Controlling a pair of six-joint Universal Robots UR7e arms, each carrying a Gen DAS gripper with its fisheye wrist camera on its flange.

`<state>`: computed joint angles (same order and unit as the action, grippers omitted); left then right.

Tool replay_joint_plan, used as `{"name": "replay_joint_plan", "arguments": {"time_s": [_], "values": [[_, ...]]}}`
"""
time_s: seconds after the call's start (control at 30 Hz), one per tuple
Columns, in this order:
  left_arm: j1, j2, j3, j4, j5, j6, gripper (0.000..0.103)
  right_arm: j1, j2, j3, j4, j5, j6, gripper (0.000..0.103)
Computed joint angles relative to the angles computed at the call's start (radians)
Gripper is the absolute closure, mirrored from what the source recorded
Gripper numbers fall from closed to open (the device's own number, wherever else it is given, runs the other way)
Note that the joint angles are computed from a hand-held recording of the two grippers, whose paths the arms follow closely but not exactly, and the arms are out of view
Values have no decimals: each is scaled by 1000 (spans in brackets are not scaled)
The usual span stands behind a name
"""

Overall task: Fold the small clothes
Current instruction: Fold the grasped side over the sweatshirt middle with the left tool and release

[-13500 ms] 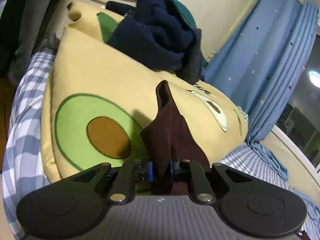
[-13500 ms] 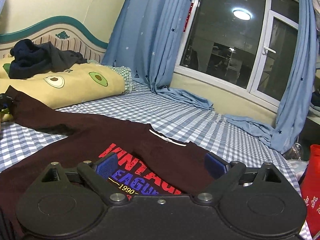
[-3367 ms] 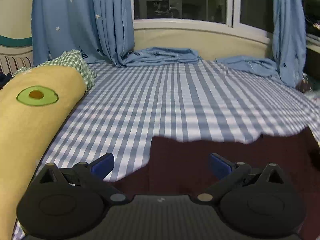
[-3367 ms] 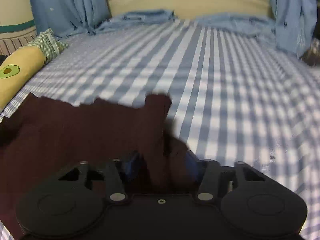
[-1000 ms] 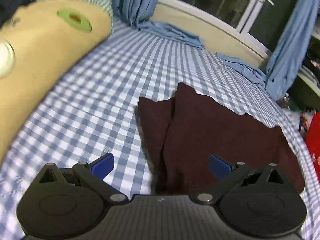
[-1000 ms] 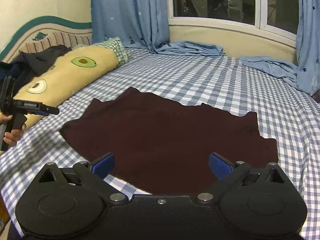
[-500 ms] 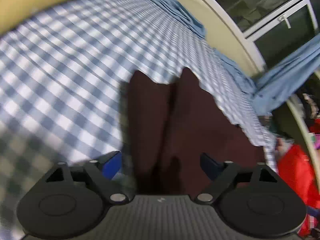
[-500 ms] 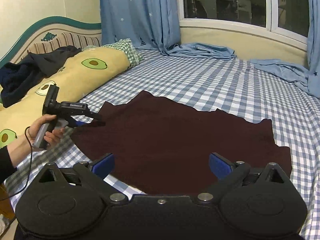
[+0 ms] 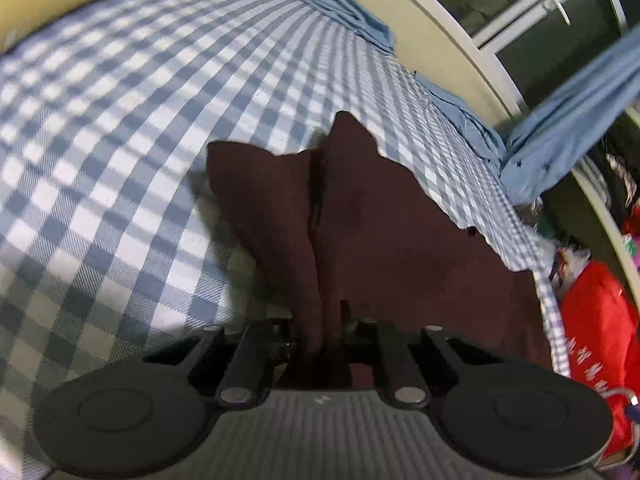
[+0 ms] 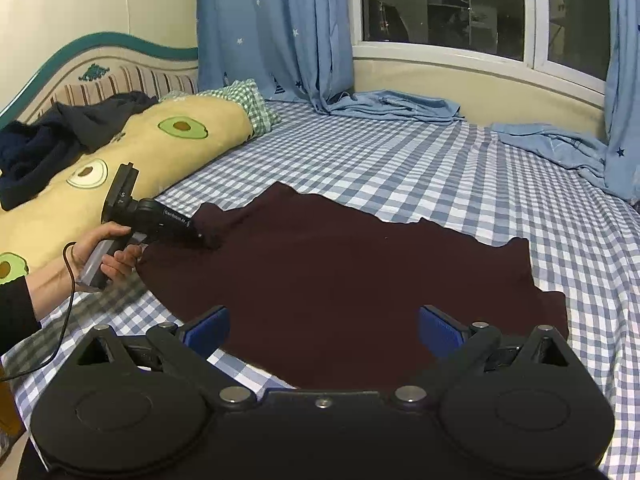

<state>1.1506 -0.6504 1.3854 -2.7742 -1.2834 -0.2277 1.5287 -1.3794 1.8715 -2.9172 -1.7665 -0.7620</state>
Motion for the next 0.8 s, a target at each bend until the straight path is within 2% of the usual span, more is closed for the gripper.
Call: {"name": "replay_joint_plan", "arguments": {"time_s": [0.17,0.3,0.37,0.43,0.5,0.6,0.67,0.8], "values": [[-69,-6,-24,57,111,-10,93,-45,-36,26,-22,47,24,3],[-140,-2,-54,88,190,10,93,-92,-38,47,-99,43,2,3],[-171,11,-81,113,224,25,93,-125,-33,39,-107,46,35,6],[-201,26,-111,140,243,43,93,-166,-41,27,-67,74,79,12],[-229,55,-161,178,268,44,93,-204,-49,24,-52,104,100,15],[-272,103,-248,265,308,29,93,-240,-52,27,-84,109,106,22],[-301,144,-315,332,346,5,93,-260,-60,33,-111,114,129,22],[-359,258,-495,488,412,-14,93,-314,-108,53,-95,198,133,22]]}}
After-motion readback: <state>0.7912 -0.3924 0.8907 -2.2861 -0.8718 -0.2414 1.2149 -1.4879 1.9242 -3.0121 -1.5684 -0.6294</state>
